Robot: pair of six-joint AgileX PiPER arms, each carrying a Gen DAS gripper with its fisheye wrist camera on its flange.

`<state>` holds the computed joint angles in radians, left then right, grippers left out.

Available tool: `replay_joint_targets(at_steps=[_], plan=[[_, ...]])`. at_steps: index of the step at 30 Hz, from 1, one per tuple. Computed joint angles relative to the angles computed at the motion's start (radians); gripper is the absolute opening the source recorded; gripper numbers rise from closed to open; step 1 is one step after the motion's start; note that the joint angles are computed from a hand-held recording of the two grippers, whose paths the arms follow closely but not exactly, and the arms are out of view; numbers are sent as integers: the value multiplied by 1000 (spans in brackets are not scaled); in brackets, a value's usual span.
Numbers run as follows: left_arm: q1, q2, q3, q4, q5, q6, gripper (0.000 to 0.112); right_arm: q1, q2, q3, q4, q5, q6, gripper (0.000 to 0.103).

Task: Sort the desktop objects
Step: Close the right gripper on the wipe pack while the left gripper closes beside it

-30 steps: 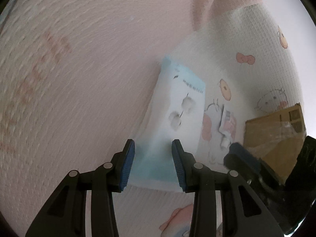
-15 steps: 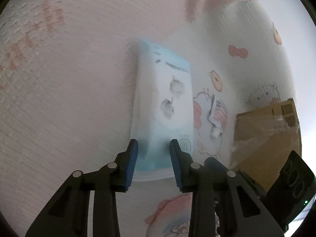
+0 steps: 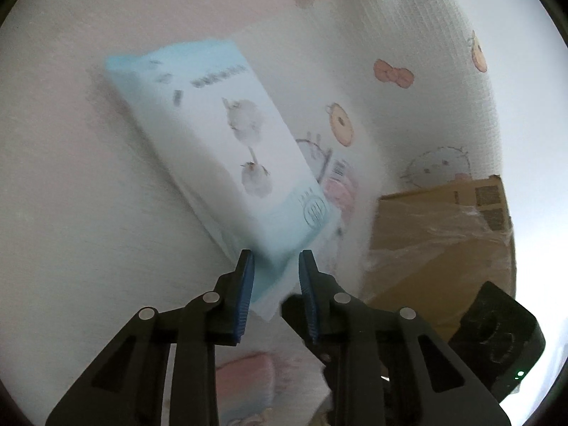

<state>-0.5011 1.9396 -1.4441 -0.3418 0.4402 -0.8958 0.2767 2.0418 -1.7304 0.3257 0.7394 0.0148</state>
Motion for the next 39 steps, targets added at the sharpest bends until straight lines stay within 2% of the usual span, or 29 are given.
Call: replay_joint_targets(at_steps=[3,8,10,13,17,19,24,27,31,32,34,36,39], plan=[[-10,21,-37,30,4,-28,28,4,9,-6,-51,-14,45,32],[-57,-2,-66,360,87,-303,28,8,35,-35,-134,-15,115,32],[-76,-23,-60,480,130,-401,28,16,42,-48,-227,-10,203,32],[-93,-46,-56,611,201,-486,28,19,50,-66,-303,1,267,32],[-92,-66,-62,700,268,-507,28,-22,35,-38,-138,-34,171,32],[-86,-72,-60,729,277,-512,28,-31,26,-24,-79,-47,132,33],[-26,-86,-59,711,285,-446,29,-41,30,-22,28,-50,62,33],[15,-68,-106,658,324,-301,30,-51,50,-43,58,-28,66,33],[60,-13,-199,599,399,-132,33,-101,67,-38,219,-21,30,33],[78,0,-215,545,395,-70,34,-106,73,-47,225,-12,37,33],[138,-10,-174,378,307,39,37,-105,77,-58,206,3,70,33],[177,-15,-147,276,263,80,38,-99,79,-66,187,8,93,33],[189,-18,-149,310,263,44,40,-92,85,-74,156,7,131,33]])
